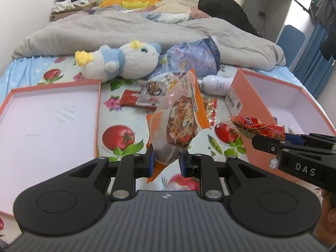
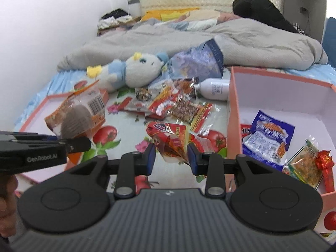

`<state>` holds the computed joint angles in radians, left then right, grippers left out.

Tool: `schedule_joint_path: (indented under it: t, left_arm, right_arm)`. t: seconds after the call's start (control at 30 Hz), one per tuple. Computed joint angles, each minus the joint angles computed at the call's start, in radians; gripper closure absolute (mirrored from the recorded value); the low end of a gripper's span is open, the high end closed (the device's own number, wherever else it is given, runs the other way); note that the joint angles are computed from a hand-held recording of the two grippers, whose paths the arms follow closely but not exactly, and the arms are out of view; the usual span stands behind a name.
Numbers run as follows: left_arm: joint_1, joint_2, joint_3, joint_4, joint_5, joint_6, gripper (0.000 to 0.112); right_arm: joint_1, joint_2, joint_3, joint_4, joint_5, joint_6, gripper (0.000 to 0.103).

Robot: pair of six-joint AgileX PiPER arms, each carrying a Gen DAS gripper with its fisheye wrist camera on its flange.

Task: Organize snacks
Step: 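Lift both packets and carry them over the deep pink box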

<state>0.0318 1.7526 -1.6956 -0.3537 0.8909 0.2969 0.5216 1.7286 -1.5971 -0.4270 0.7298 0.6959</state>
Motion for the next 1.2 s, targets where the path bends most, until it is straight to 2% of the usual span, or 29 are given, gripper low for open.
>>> schedule_joint_path:
  t: [0.73, 1.2]
  left_arm:
    - [-0.107, 0.142, -0.454, 0.016, 0.166, -0.133, 0.086]
    - [-0.231, 0.262, -0.687, 0.024, 0.251, -0.216, 0.086]
  right_arm:
    - [-0.093, -0.072, -0.088, -0.063, 0.026, -0.041, 0.067]
    - [-0.187, -0.148, -0.011, -0.088, 0.012, -0.056, 0.067]
